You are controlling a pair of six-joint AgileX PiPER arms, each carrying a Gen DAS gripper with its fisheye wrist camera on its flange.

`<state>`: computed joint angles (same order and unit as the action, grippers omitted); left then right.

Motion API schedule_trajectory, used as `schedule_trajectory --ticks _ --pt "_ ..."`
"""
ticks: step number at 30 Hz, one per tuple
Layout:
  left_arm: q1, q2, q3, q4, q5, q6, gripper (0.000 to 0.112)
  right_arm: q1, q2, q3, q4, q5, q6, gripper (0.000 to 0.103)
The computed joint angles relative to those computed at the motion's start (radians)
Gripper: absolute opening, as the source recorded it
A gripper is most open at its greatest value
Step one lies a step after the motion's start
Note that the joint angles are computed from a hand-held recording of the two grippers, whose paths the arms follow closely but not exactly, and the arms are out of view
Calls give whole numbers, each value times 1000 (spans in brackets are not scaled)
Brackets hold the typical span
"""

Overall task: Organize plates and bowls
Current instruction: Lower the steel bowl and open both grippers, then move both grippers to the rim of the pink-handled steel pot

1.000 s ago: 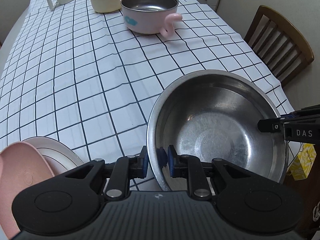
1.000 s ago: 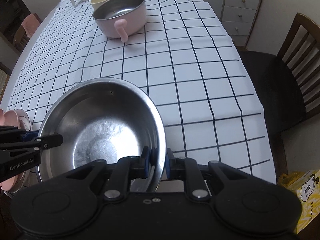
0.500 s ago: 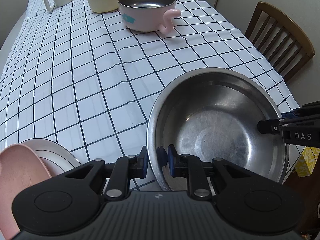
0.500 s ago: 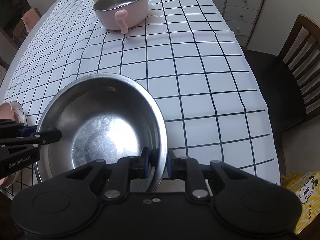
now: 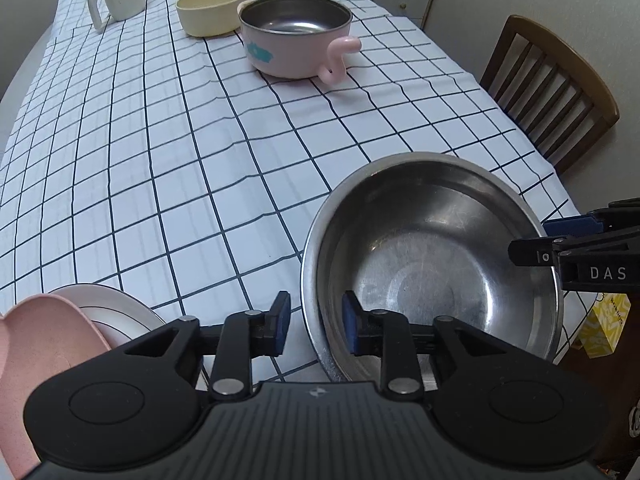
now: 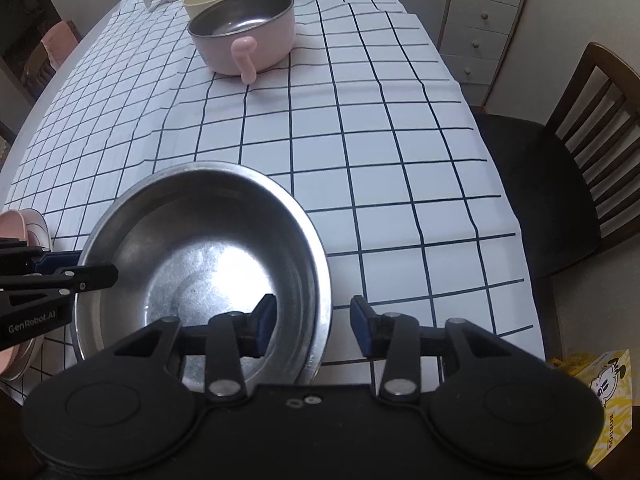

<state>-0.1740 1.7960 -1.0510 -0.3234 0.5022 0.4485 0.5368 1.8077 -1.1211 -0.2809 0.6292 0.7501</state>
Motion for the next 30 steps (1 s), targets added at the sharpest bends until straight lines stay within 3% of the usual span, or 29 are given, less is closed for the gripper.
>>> schedule_trajectory --ticks 13,15,17,22,26,30 --pt "39 -153 10 -104 38 110 32 97 -88 -36 -136 58 108 60" --pt "44 -178 8 -124 40 124 46 111 -96 -56 -147 74 108 61" --pt "51 -203 8 -150 35 142 52 124 -104 -76 -161 86 112 62" --pt "64 -234 -26 -156 47 145 54 147 -112 -137 -205 124 137 70" --pt "64 -239 -59 -134 26 119 65 152 -108 -192 -227 146 141 77" --pt "55 -210 -115 -73 11 43 66 142 -89 -256 -240 155 108 81"
